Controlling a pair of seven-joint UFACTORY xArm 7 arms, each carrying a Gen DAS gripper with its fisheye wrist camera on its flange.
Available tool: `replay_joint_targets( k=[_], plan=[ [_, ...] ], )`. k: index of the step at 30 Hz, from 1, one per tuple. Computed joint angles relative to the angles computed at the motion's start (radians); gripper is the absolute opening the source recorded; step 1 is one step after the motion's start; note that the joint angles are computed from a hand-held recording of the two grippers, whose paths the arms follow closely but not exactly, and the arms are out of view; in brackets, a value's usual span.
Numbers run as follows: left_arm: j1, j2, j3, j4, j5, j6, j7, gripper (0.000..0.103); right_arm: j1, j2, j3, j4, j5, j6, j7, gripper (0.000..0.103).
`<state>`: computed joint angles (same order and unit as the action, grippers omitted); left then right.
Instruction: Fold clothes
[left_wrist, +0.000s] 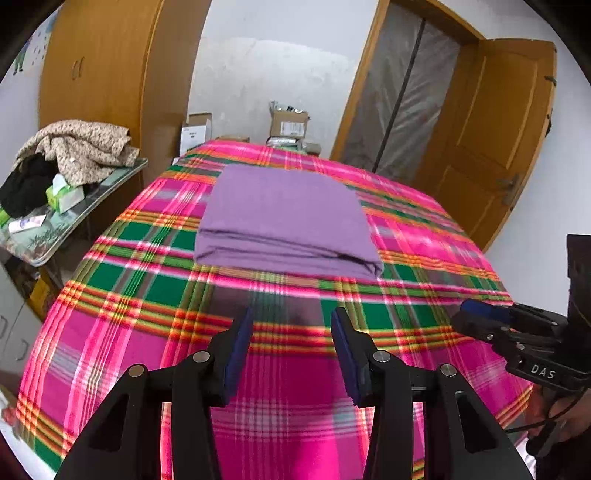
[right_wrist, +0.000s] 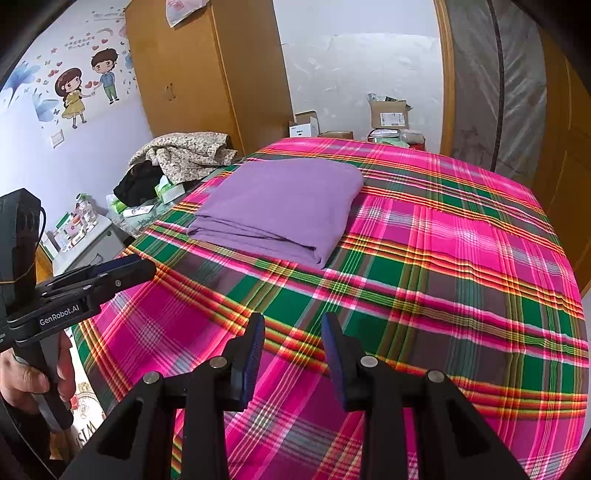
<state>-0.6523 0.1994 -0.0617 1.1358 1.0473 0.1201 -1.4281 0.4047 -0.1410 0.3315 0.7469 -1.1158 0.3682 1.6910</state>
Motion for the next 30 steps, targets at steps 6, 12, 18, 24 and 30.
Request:
replay_joint_targets(
  k=[6,12,18,24,30],
  plan=[
    [-0.006,-0.03,-0.017,-0.011,0.025,0.068,-0.033,0.046,-0.001,-0.016,0.008,-0.017,-0.012,-0.008,0.025,0.033],
    [0.014,-0.046,-0.058,-0.006,0.105,0.108,-0.101,0.046,-0.006,-0.02,0.011,-0.024,-0.016,-0.02,0.028,0.033],
    [0.018,-0.042,-0.084,0.002,0.11,0.158,-0.107,0.046,-0.01,-0.019,0.013,-0.027,-0.016,-0.024,0.035,0.033],
    [0.019,-0.038,-0.106,0.004,0.059,0.228,-0.088,0.046,-0.01,-0.016,0.012,-0.026,-0.009,-0.025,0.031,0.033],
    [0.021,-0.028,-0.103,0.003,-0.001,0.218,-0.039,0.046,-0.008,-0.01,0.011,-0.021,-0.003,-0.023,0.025,0.033]
  ],
)
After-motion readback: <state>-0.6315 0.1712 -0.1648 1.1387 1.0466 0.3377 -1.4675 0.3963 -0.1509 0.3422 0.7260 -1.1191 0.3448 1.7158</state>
